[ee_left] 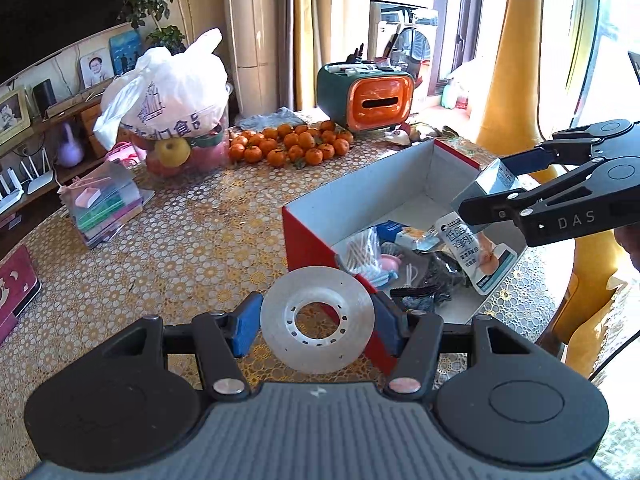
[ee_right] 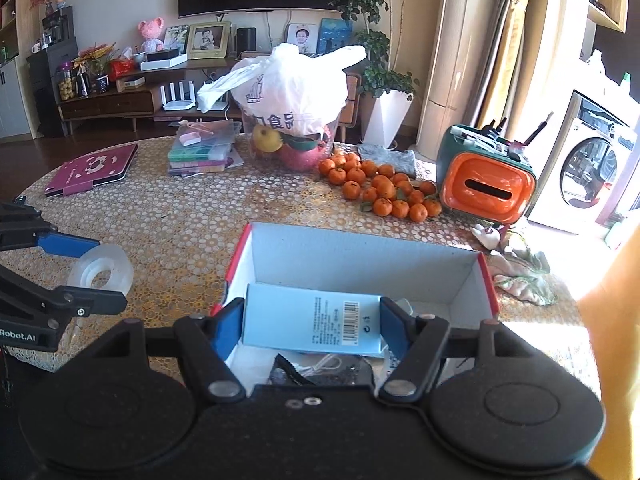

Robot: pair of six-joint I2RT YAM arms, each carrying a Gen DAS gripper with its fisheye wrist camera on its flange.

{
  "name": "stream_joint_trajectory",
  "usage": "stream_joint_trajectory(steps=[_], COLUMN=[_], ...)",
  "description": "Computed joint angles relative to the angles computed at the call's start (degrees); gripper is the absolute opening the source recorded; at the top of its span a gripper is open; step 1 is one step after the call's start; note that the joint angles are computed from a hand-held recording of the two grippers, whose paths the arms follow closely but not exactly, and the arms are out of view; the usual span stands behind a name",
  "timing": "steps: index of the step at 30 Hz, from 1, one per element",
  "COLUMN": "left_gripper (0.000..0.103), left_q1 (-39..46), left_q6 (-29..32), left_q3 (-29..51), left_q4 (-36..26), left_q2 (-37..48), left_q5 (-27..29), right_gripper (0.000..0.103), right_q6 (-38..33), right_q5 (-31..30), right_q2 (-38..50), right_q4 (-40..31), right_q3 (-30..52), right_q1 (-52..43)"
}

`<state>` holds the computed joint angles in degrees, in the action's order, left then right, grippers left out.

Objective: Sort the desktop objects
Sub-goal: 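Lower tape roll into red box with left tool while right tool lowers blue carton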

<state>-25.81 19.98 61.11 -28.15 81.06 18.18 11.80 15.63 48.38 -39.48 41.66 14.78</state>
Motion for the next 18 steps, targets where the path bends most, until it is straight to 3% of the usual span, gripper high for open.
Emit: stream_joint_trajectory(steps=[8,18], left_gripper=[0.058,0.058], left_q1=[-7.45,-14.15], left_q6=[-2.10,-2.90], left_q3=[4.04,9.91], left_q4=[2.67,3.94], left_q2=[6.74,16.73], left_q5=[-2.17,-4.86], right_gripper=[0.069,0.069], right_q6=[-6.34,-12.11], right_q5=[-6.66,-11.94], right_q2=[-1.52,4.97], right_q4=[1.68,8.50], right_q3=[-4.00,-6.12], right_q1=[-12.75,-23.49])
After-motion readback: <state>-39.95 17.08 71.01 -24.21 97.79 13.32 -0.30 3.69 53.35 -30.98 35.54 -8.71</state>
